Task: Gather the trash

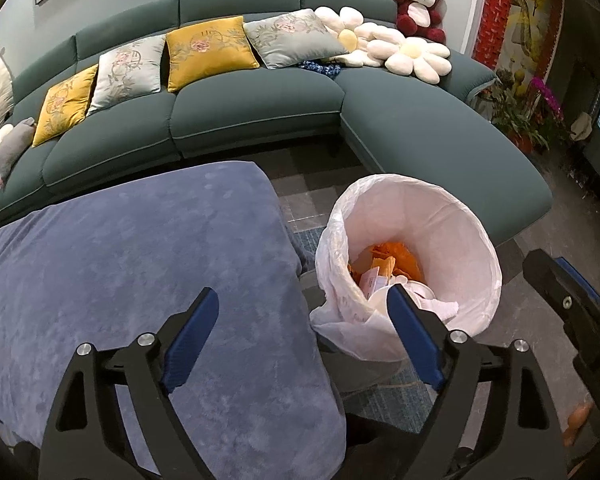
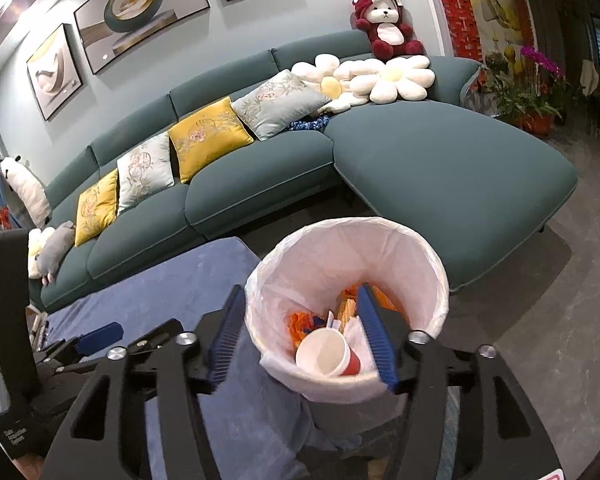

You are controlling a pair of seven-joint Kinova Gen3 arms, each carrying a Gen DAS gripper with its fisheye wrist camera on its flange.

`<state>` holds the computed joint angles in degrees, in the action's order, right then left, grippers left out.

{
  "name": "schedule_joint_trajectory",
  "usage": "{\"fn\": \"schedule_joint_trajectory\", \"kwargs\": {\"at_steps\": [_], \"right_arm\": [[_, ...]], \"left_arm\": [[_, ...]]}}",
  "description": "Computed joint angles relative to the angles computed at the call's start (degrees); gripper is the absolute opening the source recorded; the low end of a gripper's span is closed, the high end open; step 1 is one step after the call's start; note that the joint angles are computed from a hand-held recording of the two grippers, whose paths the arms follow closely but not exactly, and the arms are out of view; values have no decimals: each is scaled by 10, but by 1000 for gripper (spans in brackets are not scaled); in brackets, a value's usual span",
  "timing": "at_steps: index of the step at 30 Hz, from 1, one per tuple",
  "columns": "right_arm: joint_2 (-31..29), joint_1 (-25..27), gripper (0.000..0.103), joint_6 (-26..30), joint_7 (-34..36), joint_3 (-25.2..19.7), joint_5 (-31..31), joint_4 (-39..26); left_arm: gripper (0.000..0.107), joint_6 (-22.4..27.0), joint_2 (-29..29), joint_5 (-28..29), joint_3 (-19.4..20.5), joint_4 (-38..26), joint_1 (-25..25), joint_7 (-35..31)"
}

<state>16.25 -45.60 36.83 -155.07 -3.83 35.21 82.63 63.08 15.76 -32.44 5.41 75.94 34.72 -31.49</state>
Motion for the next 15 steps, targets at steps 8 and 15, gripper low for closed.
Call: {"fn": "schedule_joint_trajectory", "kwargs": {"at_steps": [8, 15], "right_arm": [[-32, -23, 74, 67, -13, -21, 35, 11], [-59, -28, 84, 102, -32, -52, 70, 30]], "left_arm": [[90, 35, -28, -32, 13, 23, 23, 44], [93, 76, -46, -46, 35, 27, 38, 78]]}}
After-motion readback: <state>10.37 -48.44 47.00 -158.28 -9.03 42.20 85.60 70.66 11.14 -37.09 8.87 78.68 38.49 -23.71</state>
